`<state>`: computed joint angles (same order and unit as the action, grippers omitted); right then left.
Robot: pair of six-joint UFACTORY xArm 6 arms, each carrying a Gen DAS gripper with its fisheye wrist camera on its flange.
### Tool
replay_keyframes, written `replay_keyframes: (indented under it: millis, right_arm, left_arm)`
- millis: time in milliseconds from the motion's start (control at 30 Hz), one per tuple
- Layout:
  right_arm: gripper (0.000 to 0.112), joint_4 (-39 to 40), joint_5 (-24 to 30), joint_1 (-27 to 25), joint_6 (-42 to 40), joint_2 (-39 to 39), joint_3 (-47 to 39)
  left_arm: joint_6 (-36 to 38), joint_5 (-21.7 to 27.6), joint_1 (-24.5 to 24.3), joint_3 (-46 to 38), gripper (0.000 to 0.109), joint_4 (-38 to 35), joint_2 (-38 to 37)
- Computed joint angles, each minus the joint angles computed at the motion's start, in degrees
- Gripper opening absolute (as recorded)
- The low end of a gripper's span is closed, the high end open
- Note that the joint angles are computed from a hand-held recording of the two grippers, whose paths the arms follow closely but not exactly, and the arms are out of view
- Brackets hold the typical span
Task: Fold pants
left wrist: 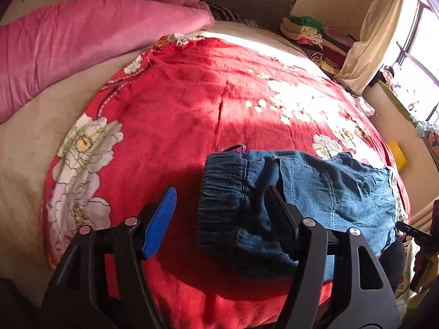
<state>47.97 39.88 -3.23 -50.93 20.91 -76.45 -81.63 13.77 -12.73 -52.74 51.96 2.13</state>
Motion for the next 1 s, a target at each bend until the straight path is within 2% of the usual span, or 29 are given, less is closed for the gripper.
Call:
replay_keyframes:
  millis: [133,267,367,533,767,1000]
  right_arm:
    - [0.051,1.7,-0.1,0.4,-1.6,-2.2,0.4]
    - [0.057,2.3,0.0,1.5,-2.7,-2.9,-0.9]
    - [0.060,2.1,0.5,2.5,-2.4,-2.4,-3.1]
    - [0.063,0.4,1.1,5.0,-1.4,-0.2,-8.1]
    - [0.064,-3.0,4.9,8.3,1.1,6.2,-18.2]
    - [0.065,-6.5,14.9,9.9,7.1,18.5,-38.1]
  left_arm:
    - [-2.6,1.7,-1.2,-0.4,0.070,4.6,-2.4]
    - [-0.2,0.7,-2.9,-2.8,0.079,4.2,-1.4]
    - [2.4,-0.8,-4.2,-5.0,0.082,2.9,0.7]
    - [9.5,-2.5,-6.3,-8.5,0.084,-2.3,5.0]
    - [20.0,-3.6,-9.6,-12.5,0.085,-10.1,10.6]
    - [32.7,-4.0,-12.6,-15.9,0.085,-20.7,16.7]
